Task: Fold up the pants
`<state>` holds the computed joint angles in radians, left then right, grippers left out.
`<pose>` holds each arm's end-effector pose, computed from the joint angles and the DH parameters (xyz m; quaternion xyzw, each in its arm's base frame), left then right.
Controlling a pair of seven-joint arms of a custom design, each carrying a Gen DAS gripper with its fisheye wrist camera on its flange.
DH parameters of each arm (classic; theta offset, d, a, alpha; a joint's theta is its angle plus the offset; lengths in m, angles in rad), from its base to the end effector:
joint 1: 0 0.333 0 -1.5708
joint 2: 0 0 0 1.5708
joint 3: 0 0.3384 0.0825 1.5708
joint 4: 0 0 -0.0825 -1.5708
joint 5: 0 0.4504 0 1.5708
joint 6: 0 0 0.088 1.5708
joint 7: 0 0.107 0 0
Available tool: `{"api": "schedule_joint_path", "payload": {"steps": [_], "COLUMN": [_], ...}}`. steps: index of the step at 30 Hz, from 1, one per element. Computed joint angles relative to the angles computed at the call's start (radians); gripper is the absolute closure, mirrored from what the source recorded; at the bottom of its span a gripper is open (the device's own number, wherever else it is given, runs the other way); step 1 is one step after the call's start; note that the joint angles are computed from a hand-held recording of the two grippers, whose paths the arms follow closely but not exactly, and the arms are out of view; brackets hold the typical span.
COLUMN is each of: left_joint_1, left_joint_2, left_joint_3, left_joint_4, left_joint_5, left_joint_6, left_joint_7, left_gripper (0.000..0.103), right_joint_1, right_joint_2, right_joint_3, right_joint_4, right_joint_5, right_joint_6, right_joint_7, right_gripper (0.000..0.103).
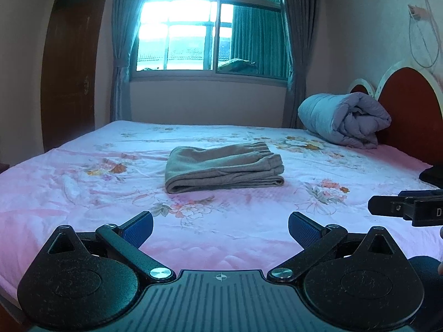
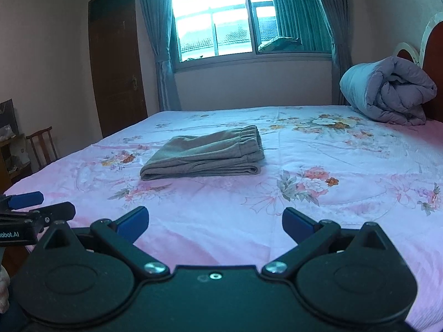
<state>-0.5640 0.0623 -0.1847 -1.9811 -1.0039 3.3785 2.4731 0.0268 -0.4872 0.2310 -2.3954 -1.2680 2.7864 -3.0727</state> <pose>0.5364 -0.3673 0.5486 -0.4124 0.7040 -0.5074 0.2771 0.4685 0.1801 0.5574 -0.4911 0.6698 -0.4065 0.3807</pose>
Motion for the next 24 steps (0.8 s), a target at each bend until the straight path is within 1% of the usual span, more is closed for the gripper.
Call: {"api": "schedule_joint_path", "payload": {"steps": [2,3,6,9,10,16,19,21,24], "left_joint_1": [0.01,0.036,0.033,0.013,-0.004,-0.02,-0.056,-0.046,-0.054], "left_joint_2": [-0.001,-0.003,-0.004,-0.002,0.0,0.003,0.005,0.006,0.006], "left_joint_3": [-0.009,-0.029,-0.024,-0.007,0.007,0.021,0.051,0.042,0.049], "left_joint_4": [-0.005,-0.016,-0.018,-0.012,-0.005,0.004,0.02,0.019,0.023], "left_joint_5": [0.019,0.068,0.075,0.049,0.02,-0.01,-0.08,-0.072,-0.09], "left_joint_6": [0.003,0.003,0.003,0.0,-0.002,-0.005,-0.009,-0.009,-0.01], "left_joint_7": [-0.018,-0.065,-0.075,-0.048,-0.019,0.015,0.078,0.071,0.089], "left_gripper": [0.0,0.0,0.0,0.0,0.0,0.0,0.0,0.0,0.0], "right_joint_1": [-0.001,-0.001,0.0,0.002,0.002,0.003,-0.001,-0.002,-0.004], "right_joint_2": [0.001,0.0,0.0,0.0,0.0,-0.001,-0.002,-0.002,-0.002], "right_joint_3": [0.004,0.004,0.005,0.001,0.001,-0.004,-0.001,0.002,0.003], "right_joint_4": [0.001,0.0,0.0,0.0,-0.001,-0.003,-0.003,-0.004,-0.003], "right_joint_5": [-0.005,-0.005,-0.009,-0.004,-0.004,0.011,0.013,0.014,0.016], "right_joint_6": [-0.001,-0.002,-0.002,-0.001,0.0,0.007,0.01,0.011,0.012], "right_joint_7": [0.006,0.007,0.013,0.006,0.006,-0.01,-0.008,-0.006,-0.007], "right_gripper": [0.006,0.006,0.006,0.006,0.006,0.006,0.006,0.006,0.006]}}
